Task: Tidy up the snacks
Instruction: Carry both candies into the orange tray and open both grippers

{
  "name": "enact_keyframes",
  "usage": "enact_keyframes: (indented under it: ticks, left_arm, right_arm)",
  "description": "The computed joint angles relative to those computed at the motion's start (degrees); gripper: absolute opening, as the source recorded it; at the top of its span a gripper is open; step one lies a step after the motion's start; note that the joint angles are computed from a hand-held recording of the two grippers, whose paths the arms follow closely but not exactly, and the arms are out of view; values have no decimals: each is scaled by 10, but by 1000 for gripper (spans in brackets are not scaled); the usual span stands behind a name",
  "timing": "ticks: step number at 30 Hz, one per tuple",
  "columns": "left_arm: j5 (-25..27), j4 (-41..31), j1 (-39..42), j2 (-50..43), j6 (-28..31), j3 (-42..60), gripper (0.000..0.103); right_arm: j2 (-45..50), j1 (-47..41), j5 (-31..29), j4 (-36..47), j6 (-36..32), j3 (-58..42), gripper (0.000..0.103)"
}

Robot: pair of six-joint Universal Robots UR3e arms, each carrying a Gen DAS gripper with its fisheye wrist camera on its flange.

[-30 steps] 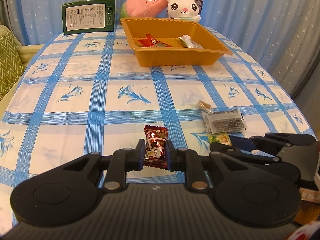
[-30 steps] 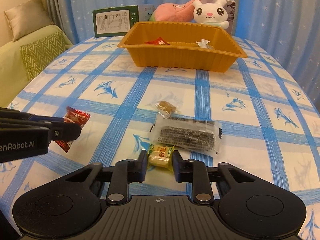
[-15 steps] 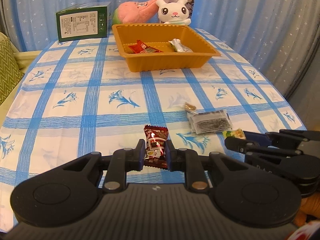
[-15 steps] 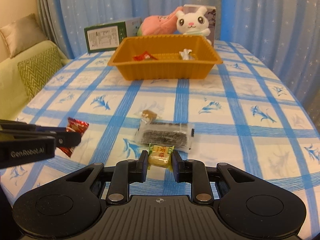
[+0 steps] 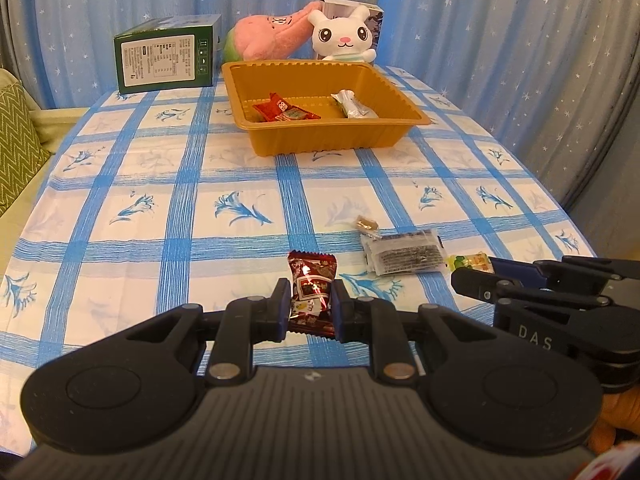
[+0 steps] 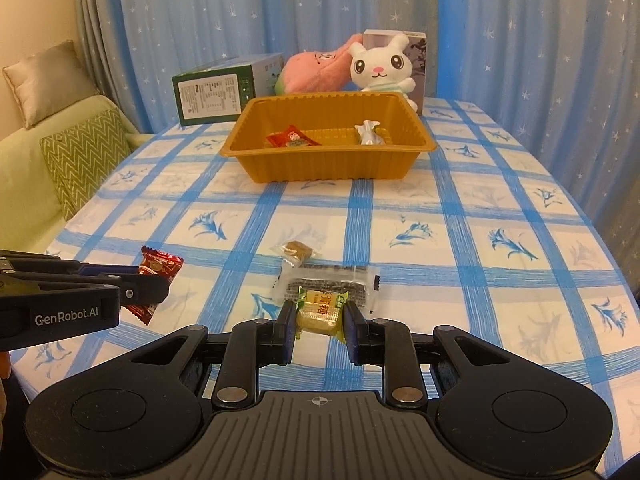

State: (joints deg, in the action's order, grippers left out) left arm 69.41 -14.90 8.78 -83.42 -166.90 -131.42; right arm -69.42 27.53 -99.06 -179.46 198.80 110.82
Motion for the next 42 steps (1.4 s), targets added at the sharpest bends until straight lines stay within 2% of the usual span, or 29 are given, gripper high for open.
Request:
enact_keyframes:
  ticks: [13,24,33,42]
  left_arm:
    - [1,-7,-6,1,-4,14,18]
    - [7,-7,-26,-49,-17,78,18]
    - [5,-18,-38,-110,-31,170,18]
    - [0,-57,-38,-206,-52,319,18]
  right_arm:
    - [-15,-14,14,18,-3,-4,25]
    - [-12,-50,38,45,-21,-42,25]
    - [17,-84,65,80,-52,-114,25]
    - [76,-127,108,140,-76,-245,25]
